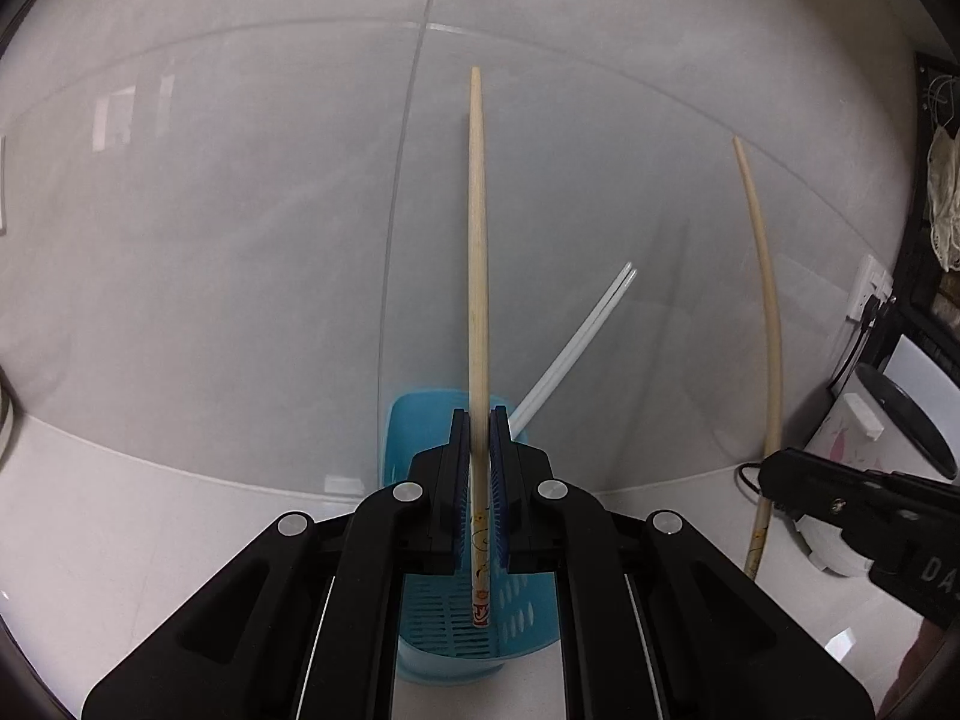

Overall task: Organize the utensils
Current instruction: 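Lift the floral-tipped chopstick and carry it over the blue holder, then lower the chopstick into the blue holder and open the right tool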

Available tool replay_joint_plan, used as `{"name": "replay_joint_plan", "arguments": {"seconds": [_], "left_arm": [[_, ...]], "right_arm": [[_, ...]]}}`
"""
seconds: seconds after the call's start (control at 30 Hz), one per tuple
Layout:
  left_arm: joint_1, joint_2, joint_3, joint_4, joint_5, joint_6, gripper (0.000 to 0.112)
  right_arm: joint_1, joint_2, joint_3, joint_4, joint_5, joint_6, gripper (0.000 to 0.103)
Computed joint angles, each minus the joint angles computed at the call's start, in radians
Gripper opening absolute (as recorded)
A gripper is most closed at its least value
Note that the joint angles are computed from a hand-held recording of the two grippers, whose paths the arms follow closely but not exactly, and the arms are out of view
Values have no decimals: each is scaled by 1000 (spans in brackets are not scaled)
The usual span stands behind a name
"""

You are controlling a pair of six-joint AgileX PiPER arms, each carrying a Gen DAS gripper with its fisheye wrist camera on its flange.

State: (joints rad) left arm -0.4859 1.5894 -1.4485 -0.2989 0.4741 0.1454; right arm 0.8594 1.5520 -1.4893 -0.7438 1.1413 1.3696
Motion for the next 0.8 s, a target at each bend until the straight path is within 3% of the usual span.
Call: {"name": "replay_joint_plan", "arguments": {"seconds": [0.27,0.43,0.7,0.77,0.8], "left_arm": [[-11,25,24,17,-2,0,6],[4,43,10,-31,46,49,6],[-1,51,-29,29,93,11,9],[-7,42,-42,107,118,-58,27],[-3,36,-42,119,125,-72,30]], "right_arm": [[-15,9,15,13,-19,-6,6],[-14,11,6,26,-12,-16,6],[-6,7,1,29,-1,-9,6],[-8,7,1,31,-6,-8,6],[-9,7,0,31,-10,-9,6]]}}
